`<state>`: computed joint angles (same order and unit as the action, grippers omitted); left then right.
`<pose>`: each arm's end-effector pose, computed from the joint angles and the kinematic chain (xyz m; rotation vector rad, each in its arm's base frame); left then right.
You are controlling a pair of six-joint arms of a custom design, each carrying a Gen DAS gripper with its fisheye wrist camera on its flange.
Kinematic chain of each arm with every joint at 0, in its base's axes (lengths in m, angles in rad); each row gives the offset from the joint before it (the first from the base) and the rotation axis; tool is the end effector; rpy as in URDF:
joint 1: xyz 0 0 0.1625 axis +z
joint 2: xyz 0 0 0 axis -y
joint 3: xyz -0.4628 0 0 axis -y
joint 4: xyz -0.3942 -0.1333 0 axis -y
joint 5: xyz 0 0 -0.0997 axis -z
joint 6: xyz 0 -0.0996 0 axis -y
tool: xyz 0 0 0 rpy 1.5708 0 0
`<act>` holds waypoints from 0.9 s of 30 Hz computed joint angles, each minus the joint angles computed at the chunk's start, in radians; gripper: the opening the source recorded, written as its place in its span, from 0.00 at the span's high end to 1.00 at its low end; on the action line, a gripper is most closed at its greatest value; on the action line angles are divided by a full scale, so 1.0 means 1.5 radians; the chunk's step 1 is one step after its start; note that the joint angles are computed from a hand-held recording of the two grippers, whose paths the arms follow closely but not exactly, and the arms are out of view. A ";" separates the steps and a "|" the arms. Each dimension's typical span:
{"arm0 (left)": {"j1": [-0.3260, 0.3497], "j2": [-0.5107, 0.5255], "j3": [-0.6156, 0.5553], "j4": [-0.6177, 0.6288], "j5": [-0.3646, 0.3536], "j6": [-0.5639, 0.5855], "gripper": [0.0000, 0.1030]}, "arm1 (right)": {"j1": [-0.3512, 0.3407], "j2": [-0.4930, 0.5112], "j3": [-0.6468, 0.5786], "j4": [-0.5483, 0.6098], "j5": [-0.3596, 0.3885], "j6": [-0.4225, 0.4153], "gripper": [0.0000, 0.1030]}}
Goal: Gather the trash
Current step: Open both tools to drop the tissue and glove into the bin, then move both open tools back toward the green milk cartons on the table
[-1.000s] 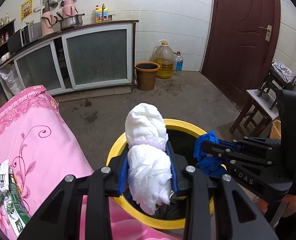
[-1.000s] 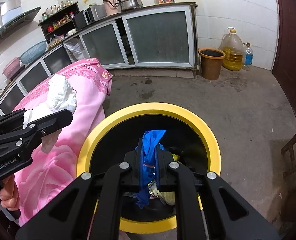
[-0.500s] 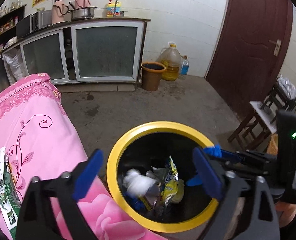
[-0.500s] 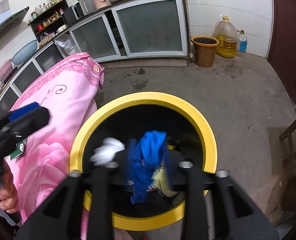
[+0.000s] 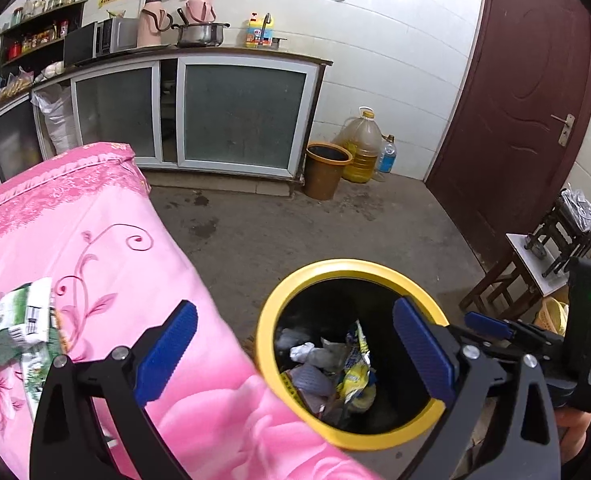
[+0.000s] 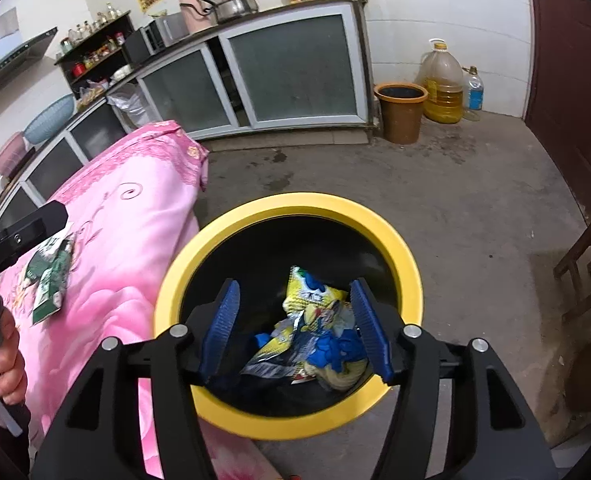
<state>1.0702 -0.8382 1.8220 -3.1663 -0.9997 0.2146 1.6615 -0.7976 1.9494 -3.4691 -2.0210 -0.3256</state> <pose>-0.1514 -0.6667 0.1670 0.6644 2.4465 -0.8946 0.1455 -0.6070 0.1355 0.2942 -2.4662 0.8957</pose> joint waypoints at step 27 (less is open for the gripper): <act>0.105 -0.240 0.111 -0.093 0.169 0.380 0.08 | 0.147 0.097 -0.085 0.204 0.138 -0.032 0.21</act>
